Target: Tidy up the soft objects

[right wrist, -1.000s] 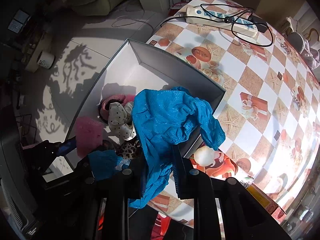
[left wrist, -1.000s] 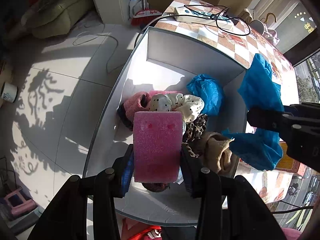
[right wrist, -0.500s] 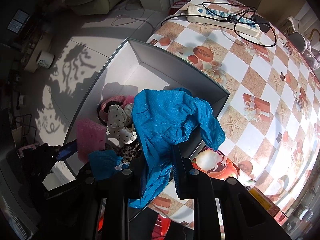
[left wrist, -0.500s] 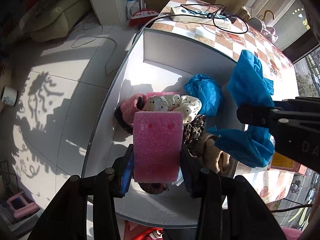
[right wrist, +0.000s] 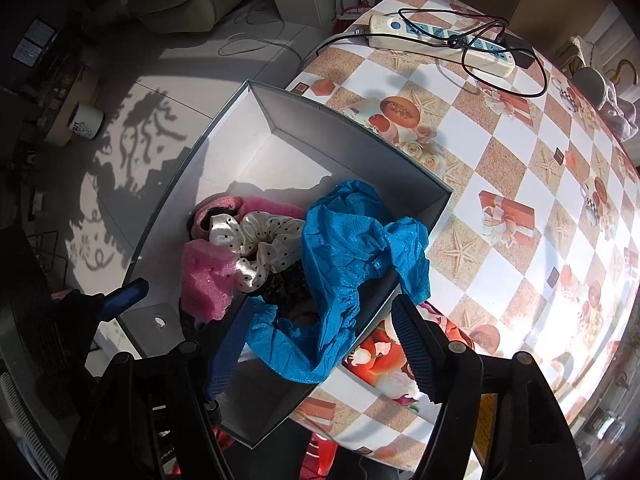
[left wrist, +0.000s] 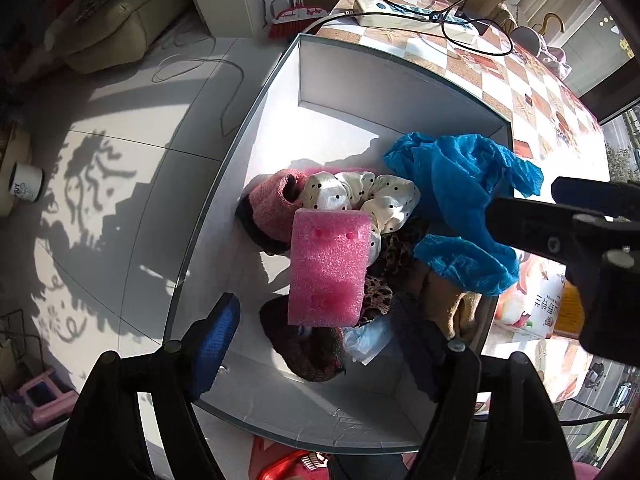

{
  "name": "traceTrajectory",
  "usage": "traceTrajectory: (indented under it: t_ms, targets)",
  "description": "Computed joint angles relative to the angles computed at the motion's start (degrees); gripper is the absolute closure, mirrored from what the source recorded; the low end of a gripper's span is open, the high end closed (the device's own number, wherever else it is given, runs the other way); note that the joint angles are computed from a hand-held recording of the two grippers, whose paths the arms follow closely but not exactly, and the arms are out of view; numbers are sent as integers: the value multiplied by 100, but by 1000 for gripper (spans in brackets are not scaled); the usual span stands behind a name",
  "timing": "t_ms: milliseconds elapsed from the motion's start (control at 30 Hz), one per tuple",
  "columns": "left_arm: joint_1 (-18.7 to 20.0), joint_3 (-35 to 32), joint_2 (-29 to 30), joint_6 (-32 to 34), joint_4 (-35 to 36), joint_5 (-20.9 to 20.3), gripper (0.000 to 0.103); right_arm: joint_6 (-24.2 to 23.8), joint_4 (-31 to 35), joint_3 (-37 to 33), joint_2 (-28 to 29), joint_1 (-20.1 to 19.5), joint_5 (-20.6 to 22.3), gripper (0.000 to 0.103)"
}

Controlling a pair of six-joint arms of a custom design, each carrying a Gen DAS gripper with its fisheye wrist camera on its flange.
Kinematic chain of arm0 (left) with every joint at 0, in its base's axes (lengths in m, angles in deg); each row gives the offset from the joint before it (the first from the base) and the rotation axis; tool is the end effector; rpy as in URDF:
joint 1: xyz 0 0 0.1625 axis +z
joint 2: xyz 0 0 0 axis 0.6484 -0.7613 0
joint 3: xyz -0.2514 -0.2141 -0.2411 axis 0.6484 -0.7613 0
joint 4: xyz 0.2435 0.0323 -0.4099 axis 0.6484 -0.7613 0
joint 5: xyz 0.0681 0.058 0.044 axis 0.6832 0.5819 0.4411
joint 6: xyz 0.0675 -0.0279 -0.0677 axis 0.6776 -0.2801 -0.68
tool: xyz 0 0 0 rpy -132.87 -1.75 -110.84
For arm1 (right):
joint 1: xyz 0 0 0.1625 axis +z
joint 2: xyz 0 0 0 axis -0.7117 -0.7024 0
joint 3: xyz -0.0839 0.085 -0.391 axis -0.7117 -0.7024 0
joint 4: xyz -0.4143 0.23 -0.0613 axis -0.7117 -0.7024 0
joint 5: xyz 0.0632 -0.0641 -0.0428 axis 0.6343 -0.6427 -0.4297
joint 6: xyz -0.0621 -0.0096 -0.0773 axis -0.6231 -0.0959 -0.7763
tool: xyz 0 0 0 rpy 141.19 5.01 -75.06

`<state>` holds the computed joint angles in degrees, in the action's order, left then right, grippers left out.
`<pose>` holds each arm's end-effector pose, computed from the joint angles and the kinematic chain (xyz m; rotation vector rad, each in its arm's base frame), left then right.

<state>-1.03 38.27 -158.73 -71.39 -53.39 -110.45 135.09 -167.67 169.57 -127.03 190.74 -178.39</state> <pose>-0.0977 -0.3148 0.4098 0.7934 2.2807 0.2061 0.5237 -0.2586 0.0159 -0.3634 -2.4400 0.3465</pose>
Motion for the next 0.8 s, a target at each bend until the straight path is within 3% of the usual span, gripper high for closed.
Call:
traceTrajectory:
  t_ms: [200,233,300,400,467,800]
  targets:
    - [84,35,-19,-83,-25,-118,16,60,183,-84,13,7,-11,24]
    - [105,39,-45,-117,-88,-115,16,98,202,-88,15,7,0,21]
    - [242,30,-125,-39,-389,-269,15,138,134,-43,-10,6,48,0]
    - [530,-36,-135,106,-773,-609,0,173,54,12,-46,4,169,1]
    - [697,-74,-84,170,-897,-817,0,198,-4,46,-70,28,199,1]
    - [599,-101,-154,423,-1071,-697,0,648,255,-75,-86,273,77,1]
